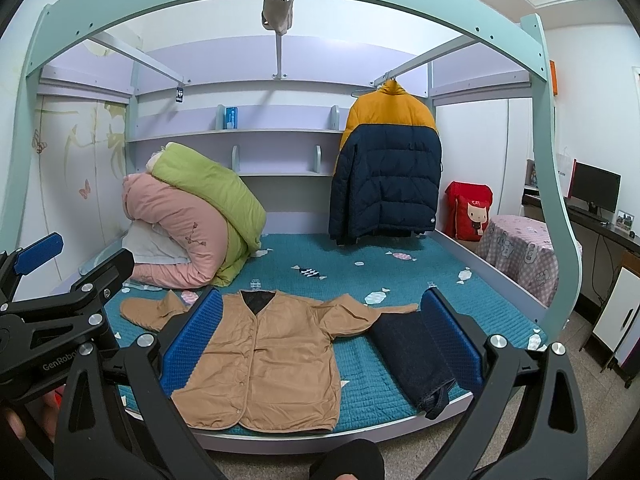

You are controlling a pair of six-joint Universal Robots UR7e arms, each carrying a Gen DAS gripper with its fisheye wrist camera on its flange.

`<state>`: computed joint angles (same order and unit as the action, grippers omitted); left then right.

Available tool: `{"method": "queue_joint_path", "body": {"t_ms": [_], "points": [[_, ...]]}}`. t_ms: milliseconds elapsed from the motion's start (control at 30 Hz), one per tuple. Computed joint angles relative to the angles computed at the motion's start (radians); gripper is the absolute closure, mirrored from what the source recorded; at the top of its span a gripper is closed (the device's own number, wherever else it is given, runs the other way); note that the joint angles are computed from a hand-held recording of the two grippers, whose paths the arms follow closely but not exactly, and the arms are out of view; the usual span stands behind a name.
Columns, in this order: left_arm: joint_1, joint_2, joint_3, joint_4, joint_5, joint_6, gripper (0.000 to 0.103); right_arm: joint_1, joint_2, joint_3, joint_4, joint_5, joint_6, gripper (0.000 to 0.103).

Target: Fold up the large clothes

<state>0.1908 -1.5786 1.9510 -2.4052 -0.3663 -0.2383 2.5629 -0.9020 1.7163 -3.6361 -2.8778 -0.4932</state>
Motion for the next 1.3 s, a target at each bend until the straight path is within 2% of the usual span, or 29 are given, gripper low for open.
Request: {"method": "queue_joint_path", "body": {"t_ms": [233, 667, 1000, 1167, 1300], "points": [[0.023, 0.009, 0.014, -0.033, -0.014, 0.022, 0.005, -0.035, -0.017, 0.060, -0.029, 0.026, 0.014, 0.007], [0.129, 0.108, -0.007, -0.131, -0.085, 0.092, 0.005, -0.111, -0.026, 0.056, 0.154, 0.055, 0.179, 0.007], [0.258, 0.195, -0.058, -0.164, -0.182, 0.127, 0.005, -0.195, -0.025, 0.043, 0.325, 0.081, 0.303, 0.007], [0.349, 0.244, -0.089, -0.189, -0.206, 0.156, 0.005, -0.257, 0.005, 0.003, 0.441, 0.140, 0.371, 0.007], [0.456, 0.285, -0.119, -0.205, -0.244, 0.183, 0.005, -0.318, 0.061, -0.053, 0.548, 0.214, 0.423, 0.007]]}}
